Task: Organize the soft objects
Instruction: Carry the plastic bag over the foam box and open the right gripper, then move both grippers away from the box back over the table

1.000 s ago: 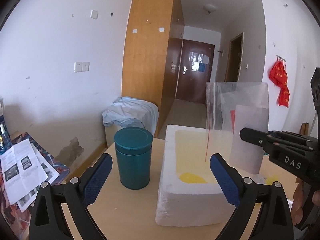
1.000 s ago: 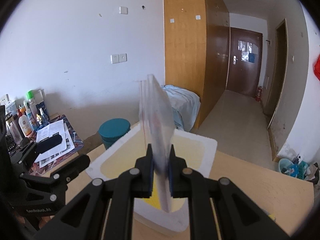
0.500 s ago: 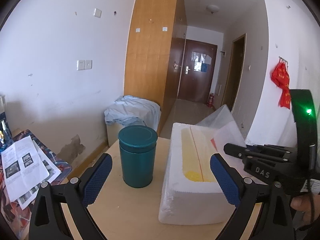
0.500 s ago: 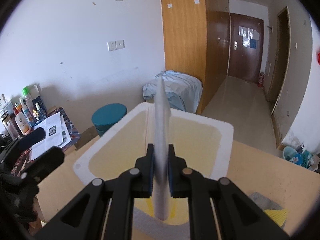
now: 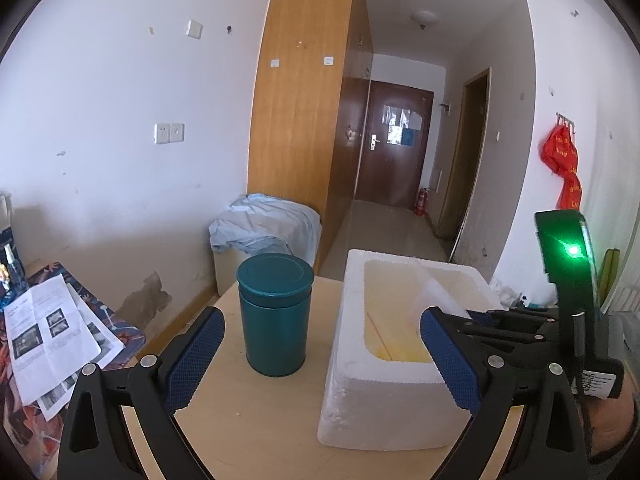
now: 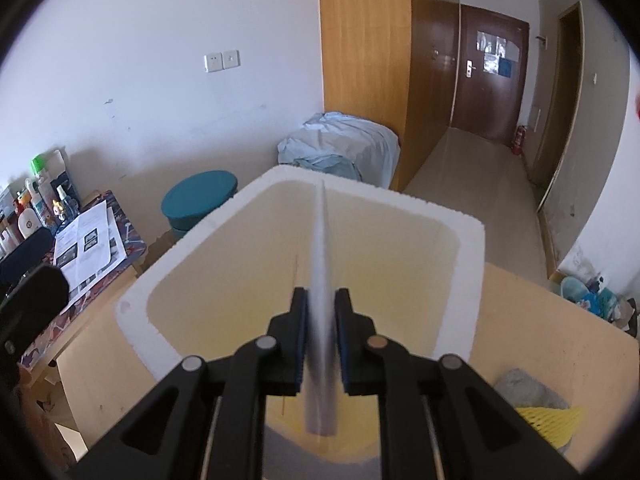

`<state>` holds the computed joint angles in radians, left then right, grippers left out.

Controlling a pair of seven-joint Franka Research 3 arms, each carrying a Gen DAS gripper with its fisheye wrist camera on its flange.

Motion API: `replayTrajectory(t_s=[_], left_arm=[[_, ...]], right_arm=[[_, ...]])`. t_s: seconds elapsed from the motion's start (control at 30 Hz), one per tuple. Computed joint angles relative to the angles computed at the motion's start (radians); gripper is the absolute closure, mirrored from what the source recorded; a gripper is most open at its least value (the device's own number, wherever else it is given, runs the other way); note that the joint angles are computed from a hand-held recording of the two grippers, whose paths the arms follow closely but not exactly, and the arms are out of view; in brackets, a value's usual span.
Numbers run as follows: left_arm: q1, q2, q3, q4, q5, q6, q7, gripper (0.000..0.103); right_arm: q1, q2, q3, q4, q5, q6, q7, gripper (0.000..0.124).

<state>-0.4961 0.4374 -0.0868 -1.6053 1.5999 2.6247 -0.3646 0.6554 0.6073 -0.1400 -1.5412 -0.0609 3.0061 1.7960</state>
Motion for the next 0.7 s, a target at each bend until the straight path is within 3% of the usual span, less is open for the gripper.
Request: replayTrajectory(t_s=[0.1,0.27,0.53,0.7], left_arm=[[-0.002,-0.002,0.000,-0.002,0.002,-0.007,-0.001,0.005],[-0.003,-0.008,-0.002,-0.008,0.016,-0.005,-0.012,0.005],[-0.004,-0.012,-0.012,-0.010,0.025,0.006,-0.017,0.005],[-0.011,-0.003,-0.017,0.006,0.028,0.024,0.002,0.005]], right_arm=[[0.024,-0.024,-0.030,-0.040,-0.013,0.040,0.014,0.082],[0.100,-0.054,-0.122,-0.097,-0.034,0.099,0.056,0.068],[0.155,-0.091,-0.181,-0.171,-0.009,0.144,0.064,0.068],[0.237,-0.127,-0.268,-0.248,0.023,0.184,0.072,0.068]])
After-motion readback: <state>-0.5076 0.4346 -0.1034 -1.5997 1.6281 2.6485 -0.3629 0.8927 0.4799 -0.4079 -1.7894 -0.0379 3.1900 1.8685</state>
